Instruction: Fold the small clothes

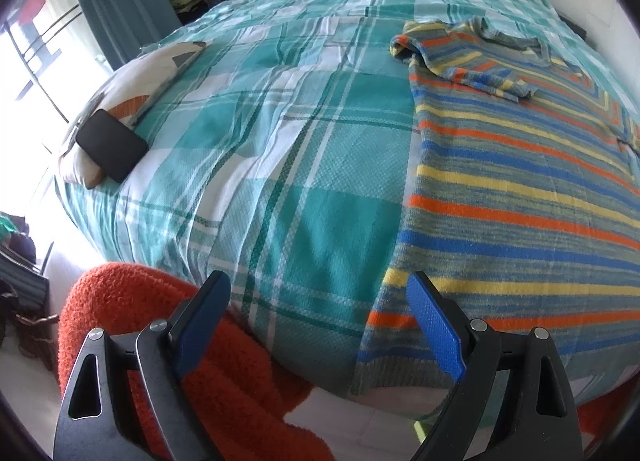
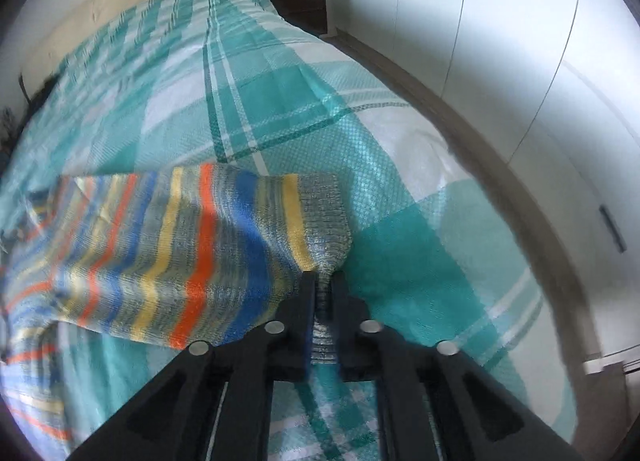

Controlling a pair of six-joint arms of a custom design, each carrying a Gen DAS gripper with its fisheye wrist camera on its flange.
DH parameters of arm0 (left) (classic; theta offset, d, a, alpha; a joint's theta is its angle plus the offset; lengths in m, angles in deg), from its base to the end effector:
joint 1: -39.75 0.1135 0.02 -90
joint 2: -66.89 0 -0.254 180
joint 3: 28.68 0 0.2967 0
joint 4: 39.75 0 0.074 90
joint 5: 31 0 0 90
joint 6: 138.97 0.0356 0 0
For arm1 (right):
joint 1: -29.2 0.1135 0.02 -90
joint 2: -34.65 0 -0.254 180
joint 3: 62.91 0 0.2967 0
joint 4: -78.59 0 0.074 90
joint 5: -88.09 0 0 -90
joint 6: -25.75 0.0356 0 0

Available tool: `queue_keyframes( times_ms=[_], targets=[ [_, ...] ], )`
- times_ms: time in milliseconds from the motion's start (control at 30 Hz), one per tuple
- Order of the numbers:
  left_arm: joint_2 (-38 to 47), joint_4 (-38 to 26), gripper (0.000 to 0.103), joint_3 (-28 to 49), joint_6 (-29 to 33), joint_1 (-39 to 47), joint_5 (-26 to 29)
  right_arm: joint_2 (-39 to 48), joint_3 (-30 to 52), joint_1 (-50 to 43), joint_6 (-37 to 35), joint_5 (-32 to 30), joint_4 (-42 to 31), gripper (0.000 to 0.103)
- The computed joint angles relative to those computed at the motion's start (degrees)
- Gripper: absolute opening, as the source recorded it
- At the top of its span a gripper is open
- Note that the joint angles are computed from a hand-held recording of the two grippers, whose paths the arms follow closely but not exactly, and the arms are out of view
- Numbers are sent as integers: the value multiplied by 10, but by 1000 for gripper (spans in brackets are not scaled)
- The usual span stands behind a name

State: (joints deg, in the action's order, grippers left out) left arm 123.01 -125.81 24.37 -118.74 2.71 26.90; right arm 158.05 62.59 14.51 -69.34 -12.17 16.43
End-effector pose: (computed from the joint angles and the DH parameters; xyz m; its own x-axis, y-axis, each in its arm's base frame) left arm 0.1521 -0.0911 0.2043 -0.7487 -0.4308 -0.5038 -0.5747 0.8006 0.1695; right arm 0.4957 -0.1234 0.2419 -0.8494 0.1324 -0.5108 0.0885 0.9900 0.1095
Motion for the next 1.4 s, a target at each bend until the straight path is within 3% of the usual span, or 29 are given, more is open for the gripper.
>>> queue_keyframes(
  times_ms=[33,100,133,167,267,367,500,600,633,700,733,867,1000,1167,1400],
  targets=[
    [-4,-8,91,9,2,-6,-2,-3,1,-8,-5,-14,-8,33],
    [-16,-10,91,36,25,-20,-11,-39,-36,-18,-7,1,8,61],
    [-23,6,91,55,59,-23,-17,-70,-73,-23,-7,12,30,64],
    [-23,27,91,73,101,-20,-20,-105,-111,-33,-14,7,49,66],
    [31,143,98,151,301,14,-20,-196,-207,-61,-49,-35,71,66],
    [154,264,99,226,505,74,39,-288,-302,-83,-80,-96,70,67],
    [381,297,99,361,637,124,72,-402,-419,-96,-111,-169,48,68],
    [513,281,96,445,643,148,58,-479,-491,-95,-134,-198,36,68],
    [542,272,85,464,636,157,62,-503,-510,-91,-141,-204,35,68],
    [573,260,43,482,615,180,90,-536,-531,-79,-155,-207,41,68],
    [567,270,9,473,604,192,114,-549,-537,-75,-161,-210,46,68],
    [435,322,9,365,547,251,104,-559,-546,-62,-169,-205,59,68],
    [311,317,9,280,491,386,91,-543,-547,-56,-162,-199,63,68],
    [318,298,8,257,491,548,99,-528,-547,-43,-158,-189,67,68],
    [381,327,8,251,497,563,105,-535,-562,-17,-167,-155,68,68]
  ],
)
